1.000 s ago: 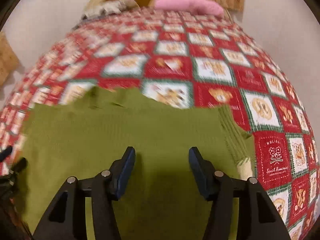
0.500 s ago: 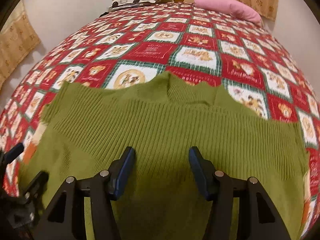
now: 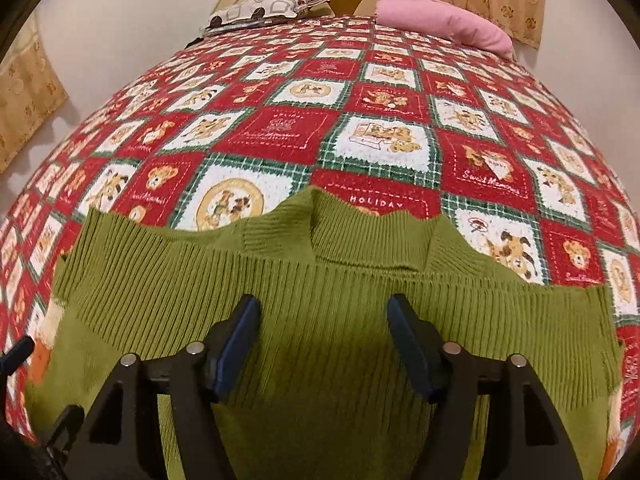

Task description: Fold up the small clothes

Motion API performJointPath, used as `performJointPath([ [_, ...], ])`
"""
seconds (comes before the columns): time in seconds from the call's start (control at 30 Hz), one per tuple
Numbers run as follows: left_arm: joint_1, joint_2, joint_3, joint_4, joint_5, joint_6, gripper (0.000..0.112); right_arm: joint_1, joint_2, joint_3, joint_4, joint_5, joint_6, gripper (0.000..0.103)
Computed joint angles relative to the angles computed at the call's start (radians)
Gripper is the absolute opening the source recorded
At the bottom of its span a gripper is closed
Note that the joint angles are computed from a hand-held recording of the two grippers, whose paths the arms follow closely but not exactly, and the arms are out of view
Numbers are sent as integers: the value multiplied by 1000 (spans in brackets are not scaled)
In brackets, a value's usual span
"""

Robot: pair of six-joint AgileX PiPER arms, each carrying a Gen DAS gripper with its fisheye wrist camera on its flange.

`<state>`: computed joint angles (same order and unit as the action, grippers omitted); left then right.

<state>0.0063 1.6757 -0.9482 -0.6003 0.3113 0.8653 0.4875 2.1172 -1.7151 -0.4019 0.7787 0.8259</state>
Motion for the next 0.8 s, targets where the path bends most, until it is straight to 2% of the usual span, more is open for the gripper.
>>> performJointPath([
  [0.17,-12,-11,16,39,-30,-34,103,12,-7,9,-30,2,22,68],
  [0.27,3,-24,11,31,10,-17,103,22,-62,88,-46,-49,40,69],
  [0.33,15,-49,29,7,22,48,102,36,-112,160,-73,-83,65,71],
  [0.43,26,-100,81,-40,-21,162,102,76,-198,273,-183,-92,122,72],
  [0.63,70,-160,106,-69,-23,241,102,217,-375,499,-389,-47,317,72],
  [0.73,80,-182,124,-102,-50,299,102,353,-454,600,-469,9,416,72],
  [0.8,85,-181,123,-99,-48,307,102,463,-479,631,-514,76,473,73],
])
